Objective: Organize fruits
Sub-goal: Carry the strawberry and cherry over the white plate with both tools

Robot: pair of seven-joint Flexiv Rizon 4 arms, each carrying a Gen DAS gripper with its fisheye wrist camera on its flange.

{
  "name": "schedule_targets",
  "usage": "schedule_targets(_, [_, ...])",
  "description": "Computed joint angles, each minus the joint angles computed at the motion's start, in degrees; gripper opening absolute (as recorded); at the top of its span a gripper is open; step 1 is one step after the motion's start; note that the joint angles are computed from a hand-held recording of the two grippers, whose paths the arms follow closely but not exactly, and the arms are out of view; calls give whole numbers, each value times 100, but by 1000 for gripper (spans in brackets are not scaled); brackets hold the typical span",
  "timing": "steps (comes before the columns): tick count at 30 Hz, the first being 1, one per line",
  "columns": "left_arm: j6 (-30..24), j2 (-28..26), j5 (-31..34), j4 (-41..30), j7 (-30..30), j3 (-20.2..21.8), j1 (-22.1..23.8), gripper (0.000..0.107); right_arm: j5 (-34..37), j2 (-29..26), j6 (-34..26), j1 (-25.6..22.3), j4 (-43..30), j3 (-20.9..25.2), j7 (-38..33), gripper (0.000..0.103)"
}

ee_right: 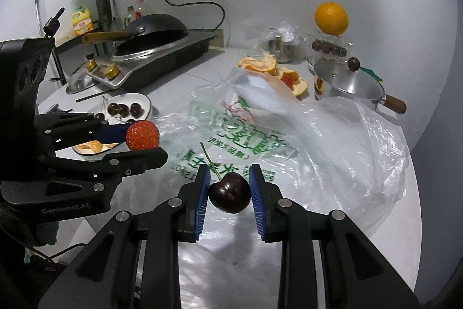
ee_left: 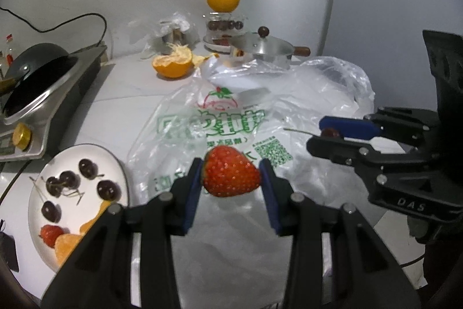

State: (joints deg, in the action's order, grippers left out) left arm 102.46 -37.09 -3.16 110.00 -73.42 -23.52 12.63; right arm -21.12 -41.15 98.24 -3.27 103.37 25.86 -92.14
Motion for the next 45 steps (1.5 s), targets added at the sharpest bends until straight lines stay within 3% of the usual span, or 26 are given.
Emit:
schedule_targets(21, [657, 502, 973, 1020, -714, -649, 1395, 40, -64, 479, 365, 1042, 416, -753, 411, 30])
schedule_targets(45, [979, 750, 1837, 1514, -1588, -689, 2546, 40, -190, 412, 84, 1928, 92, -994, 412, 30])
